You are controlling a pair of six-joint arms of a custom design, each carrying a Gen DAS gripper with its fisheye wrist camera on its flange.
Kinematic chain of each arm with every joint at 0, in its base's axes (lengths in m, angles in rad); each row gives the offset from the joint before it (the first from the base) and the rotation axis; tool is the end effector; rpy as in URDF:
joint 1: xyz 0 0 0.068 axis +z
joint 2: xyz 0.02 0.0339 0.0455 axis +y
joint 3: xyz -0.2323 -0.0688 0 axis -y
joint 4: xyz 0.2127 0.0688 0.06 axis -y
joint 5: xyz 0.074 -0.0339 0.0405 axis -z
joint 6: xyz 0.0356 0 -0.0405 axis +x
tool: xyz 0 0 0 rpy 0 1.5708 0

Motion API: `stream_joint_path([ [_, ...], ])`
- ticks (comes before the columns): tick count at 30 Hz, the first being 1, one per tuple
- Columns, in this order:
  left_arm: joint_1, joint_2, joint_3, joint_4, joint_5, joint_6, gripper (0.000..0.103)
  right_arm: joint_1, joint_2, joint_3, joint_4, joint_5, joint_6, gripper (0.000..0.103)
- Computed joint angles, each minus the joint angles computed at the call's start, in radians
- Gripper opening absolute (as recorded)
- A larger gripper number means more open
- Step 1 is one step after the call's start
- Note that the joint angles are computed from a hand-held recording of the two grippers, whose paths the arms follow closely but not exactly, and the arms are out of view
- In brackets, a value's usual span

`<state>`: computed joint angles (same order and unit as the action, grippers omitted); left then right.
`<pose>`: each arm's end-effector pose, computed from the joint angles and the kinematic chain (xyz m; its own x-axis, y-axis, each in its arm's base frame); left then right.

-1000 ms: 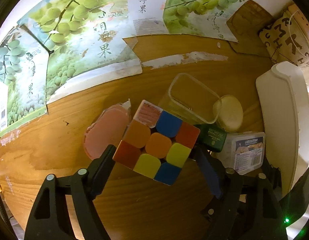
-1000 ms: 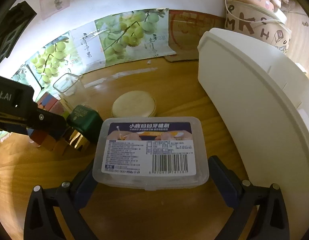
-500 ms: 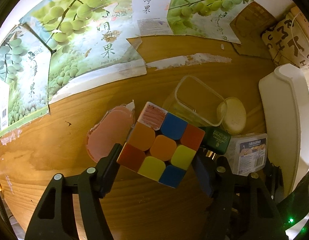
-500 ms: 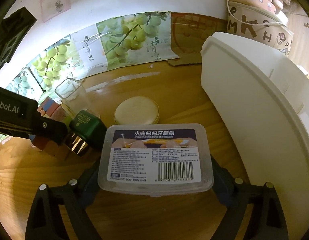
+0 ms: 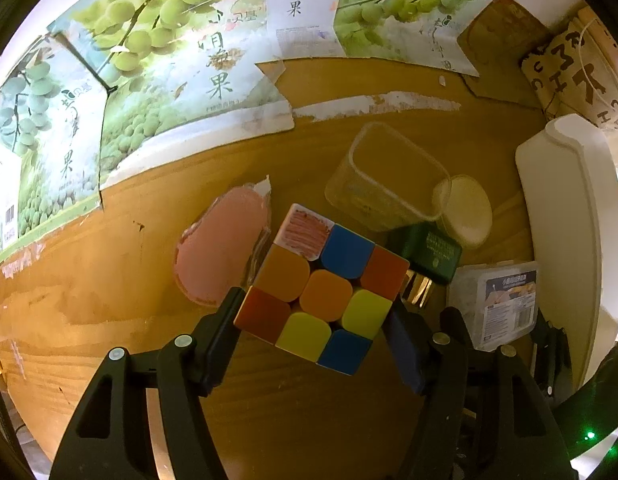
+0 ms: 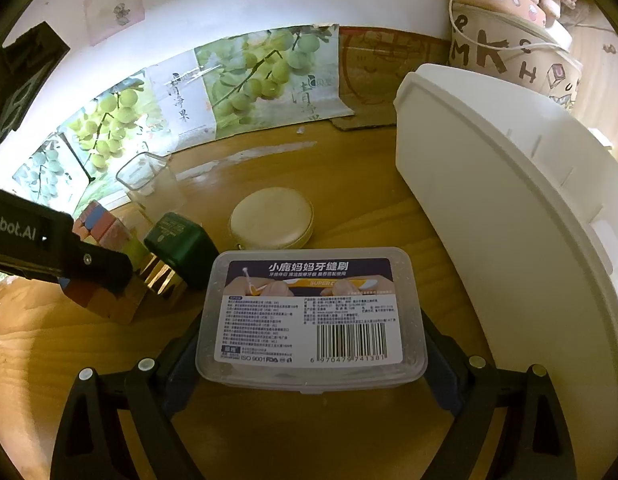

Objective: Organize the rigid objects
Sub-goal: 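Close the left tool on the Rubik's cube while the right tool closes on the plastic box, then carry the cube with the left tool while the right tool carries the box toward the tray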

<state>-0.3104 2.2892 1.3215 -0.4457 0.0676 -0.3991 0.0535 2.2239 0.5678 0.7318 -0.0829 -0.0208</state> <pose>0.3422 -0.1123 0.0391 -0.9889 -0.0900 -0.1185 -0.0754 0.9896 -0.1224 0.2682 0.0173 -0.0064 -0.7947 -0.0633 -0.6036 -0.1197 0.9914 0.0536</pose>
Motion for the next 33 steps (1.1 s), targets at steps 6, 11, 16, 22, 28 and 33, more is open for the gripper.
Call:
stream_joint_path([
  [6,-0.006,-0.057,-0.107,0.047,-0.001,-0.015,0.068,-0.005,-0.043,-0.061,0.017,-0.022,-0.015,0.093],
  [11,-0.014,-0.116,-0.222,0.1,-0.007,-0.036,0.067,-0.001,-0.087,-0.122,0.037,-0.039,-0.031,0.093],
  [16,-0.025,-0.189,-0.345,0.156,-0.007,-0.065,0.067,0.021,-0.14,-0.204,0.073,-0.049,-0.036,0.093],
  [22,-0.052,-0.292,-0.509,0.228,-0.014,-0.113,0.067,0.042,-0.198,-0.306,0.119,-0.061,-0.048,0.093],
  [28,-0.075,-0.41,-0.651,0.265,-0.019,-0.149,0.067,0.04,-0.291,-0.38,0.107,-0.089,-0.077,0.093],
  [33,-0.13,-0.562,-0.72,0.198,-0.041,-0.208,0.067,0.038,-0.41,-0.416,0.032,-0.115,-0.106,0.093],
])
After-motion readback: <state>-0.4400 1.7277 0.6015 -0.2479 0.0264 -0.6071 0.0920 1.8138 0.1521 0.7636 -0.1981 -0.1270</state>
